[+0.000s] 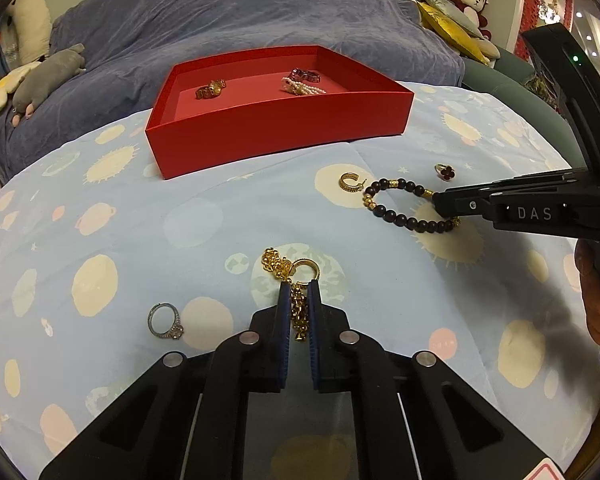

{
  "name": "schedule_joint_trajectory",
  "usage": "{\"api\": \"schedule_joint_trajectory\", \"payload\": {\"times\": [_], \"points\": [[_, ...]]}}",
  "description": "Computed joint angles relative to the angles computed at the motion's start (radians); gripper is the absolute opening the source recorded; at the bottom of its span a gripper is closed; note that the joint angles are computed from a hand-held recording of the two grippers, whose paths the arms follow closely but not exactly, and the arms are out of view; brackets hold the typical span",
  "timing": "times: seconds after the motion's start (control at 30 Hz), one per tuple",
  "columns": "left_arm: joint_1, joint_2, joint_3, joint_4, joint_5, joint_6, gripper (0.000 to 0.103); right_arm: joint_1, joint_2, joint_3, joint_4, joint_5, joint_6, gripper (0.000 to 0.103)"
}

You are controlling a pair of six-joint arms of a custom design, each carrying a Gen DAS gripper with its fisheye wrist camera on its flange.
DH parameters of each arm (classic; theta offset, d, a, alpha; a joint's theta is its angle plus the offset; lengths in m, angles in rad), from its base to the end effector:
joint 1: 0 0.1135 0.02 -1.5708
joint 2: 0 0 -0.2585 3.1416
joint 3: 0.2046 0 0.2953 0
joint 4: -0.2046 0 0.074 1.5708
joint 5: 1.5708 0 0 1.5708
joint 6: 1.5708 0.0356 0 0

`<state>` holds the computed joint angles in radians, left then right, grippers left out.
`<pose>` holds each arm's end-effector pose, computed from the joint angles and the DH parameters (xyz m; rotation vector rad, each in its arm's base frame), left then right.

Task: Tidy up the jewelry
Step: 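Close the right tool on the bead bracelet while the left closes on the gold chain, then carry the bead bracelet and gold chain into the red box and open both tools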

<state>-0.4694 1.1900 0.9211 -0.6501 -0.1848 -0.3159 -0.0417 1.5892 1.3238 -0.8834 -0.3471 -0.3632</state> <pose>0.2569 -0.1230 0.2479 0.1123 2.4684 -0.1079 0.3637 -0.0031 0.2560 -0.5207 2.5915 0.3399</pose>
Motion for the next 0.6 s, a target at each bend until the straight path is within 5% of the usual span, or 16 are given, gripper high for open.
{"api": "schedule_joint_trajectory", "payload": {"times": [0.6], "points": [[0.109,-0.152,0.054,-0.070,0.135,-0.056,0.001,-0.073,-0.098,0.090,-0.047,-0.159,0.023,0.007]]}}
